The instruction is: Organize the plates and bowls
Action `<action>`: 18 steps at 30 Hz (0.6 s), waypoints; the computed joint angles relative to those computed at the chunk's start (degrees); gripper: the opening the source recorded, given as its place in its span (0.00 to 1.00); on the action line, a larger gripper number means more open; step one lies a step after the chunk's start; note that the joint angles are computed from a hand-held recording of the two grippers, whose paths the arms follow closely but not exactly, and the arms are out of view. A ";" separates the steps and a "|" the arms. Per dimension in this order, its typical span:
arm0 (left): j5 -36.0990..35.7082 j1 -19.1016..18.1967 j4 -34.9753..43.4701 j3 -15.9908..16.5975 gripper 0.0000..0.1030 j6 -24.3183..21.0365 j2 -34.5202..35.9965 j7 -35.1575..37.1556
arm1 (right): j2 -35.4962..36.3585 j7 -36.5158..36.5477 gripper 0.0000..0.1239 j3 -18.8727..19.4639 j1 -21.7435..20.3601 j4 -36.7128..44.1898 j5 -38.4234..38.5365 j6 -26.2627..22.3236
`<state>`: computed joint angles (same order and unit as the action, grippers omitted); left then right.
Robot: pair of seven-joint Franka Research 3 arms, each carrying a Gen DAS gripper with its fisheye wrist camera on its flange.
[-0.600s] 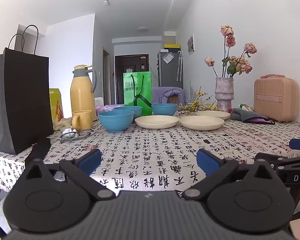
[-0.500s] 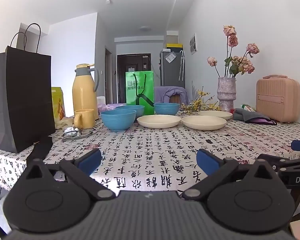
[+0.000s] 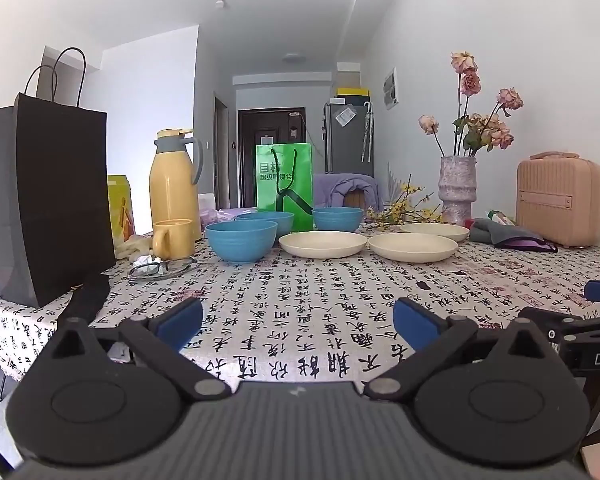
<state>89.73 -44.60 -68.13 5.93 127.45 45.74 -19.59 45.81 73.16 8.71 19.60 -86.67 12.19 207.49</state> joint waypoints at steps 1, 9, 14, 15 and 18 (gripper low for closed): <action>-0.05 0.04 -0.22 0.02 1.00 -0.01 -0.15 -0.26 | 0.03 0.08 0.83 0.19 -0.20 -0.05 -0.35 0.22; -0.29 -0.07 -0.07 -0.11 1.00 -0.29 -0.05 -0.03 | -0.01 0.50 0.83 -0.27 0.18 0.22 0.65 -0.38; -0.39 0.18 -0.73 -0.28 1.00 0.11 -0.51 0.33 | -0.08 0.64 0.83 0.34 -0.37 -0.28 -0.81 0.01; -0.30 0.17 -0.71 -0.27 1.00 0.12 -0.49 0.29 | -0.12 0.59 0.83 0.15 -0.22 -0.35 -0.56 0.21; -0.25 0.17 -0.37 -0.22 1.00 -0.09 -0.28 0.20 | -0.06 0.92 0.83 0.28 -0.41 -0.22 -0.47 0.35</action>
